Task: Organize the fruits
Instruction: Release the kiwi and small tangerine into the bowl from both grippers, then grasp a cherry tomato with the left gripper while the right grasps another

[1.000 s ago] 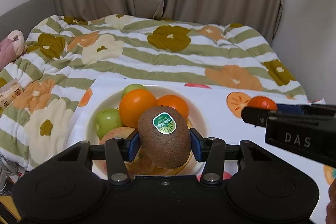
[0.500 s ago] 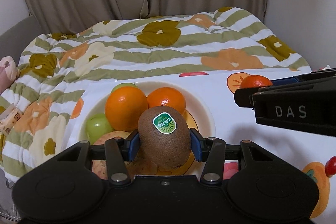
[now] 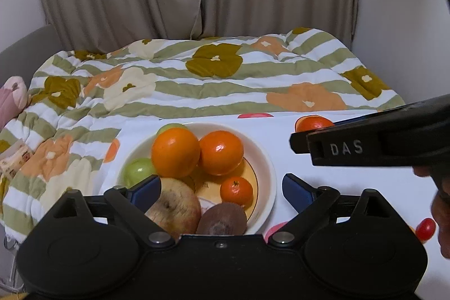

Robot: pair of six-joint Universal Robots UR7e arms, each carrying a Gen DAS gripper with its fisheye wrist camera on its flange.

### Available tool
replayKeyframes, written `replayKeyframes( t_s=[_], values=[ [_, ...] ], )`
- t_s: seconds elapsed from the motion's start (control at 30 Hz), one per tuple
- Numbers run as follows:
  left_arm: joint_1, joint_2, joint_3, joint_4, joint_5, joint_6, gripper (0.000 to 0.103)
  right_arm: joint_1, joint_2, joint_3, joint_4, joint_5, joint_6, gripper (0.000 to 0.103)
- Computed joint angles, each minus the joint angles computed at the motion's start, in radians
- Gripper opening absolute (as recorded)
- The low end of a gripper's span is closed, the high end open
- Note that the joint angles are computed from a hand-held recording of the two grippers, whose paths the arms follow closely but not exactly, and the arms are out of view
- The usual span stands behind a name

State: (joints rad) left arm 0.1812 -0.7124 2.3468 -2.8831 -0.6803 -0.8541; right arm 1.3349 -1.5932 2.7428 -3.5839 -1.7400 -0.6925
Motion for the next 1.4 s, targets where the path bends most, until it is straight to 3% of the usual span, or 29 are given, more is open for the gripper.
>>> replayKeyframes(
  t_s=[0.17,0.6,0.63,0.67,0.7,0.73,0.8,1.13,1.4],
  values=[
    [-0.03,-0.037,0.021,0.074,-0.003,-0.09,0.096,0.024,0.009,-0.045,0.108,-0.007,-0.012,0.054],
    [-0.057,-0.084,0.044,0.215,0.001,-0.253,0.096,0.03,0.133,-0.091,0.087,0.017,-0.043,0.056],
    [-0.058,-0.086,0.046,0.218,0.001,-0.258,0.096,0.023,0.131,-0.087,0.085,0.035,-0.047,0.064],
    [-0.059,-0.087,0.046,0.22,0.0,-0.261,0.096,0.02,0.129,-0.085,0.081,0.047,-0.05,0.084],
    [-0.059,-0.087,0.046,0.221,0.001,-0.263,0.096,0.019,0.132,-0.082,0.067,0.051,-0.053,0.096],
    [-0.061,-0.089,0.048,0.222,0.0,-0.266,0.096,0.017,0.133,-0.076,0.047,0.057,-0.058,0.103],
    [-0.065,-0.092,0.048,0.226,-0.002,-0.271,0.096,0.007,0.119,-0.065,0.035,0.078,-0.067,0.103],
    [-0.092,-0.098,0.039,0.236,-0.002,-0.268,0.096,0.002,-0.042,-0.013,0.075,0.09,-0.075,0.103],
    [-0.143,-0.092,0.013,0.255,0.001,-0.255,0.096,-0.051,-0.379,0.046,0.279,0.104,-0.072,0.103]
  ],
)
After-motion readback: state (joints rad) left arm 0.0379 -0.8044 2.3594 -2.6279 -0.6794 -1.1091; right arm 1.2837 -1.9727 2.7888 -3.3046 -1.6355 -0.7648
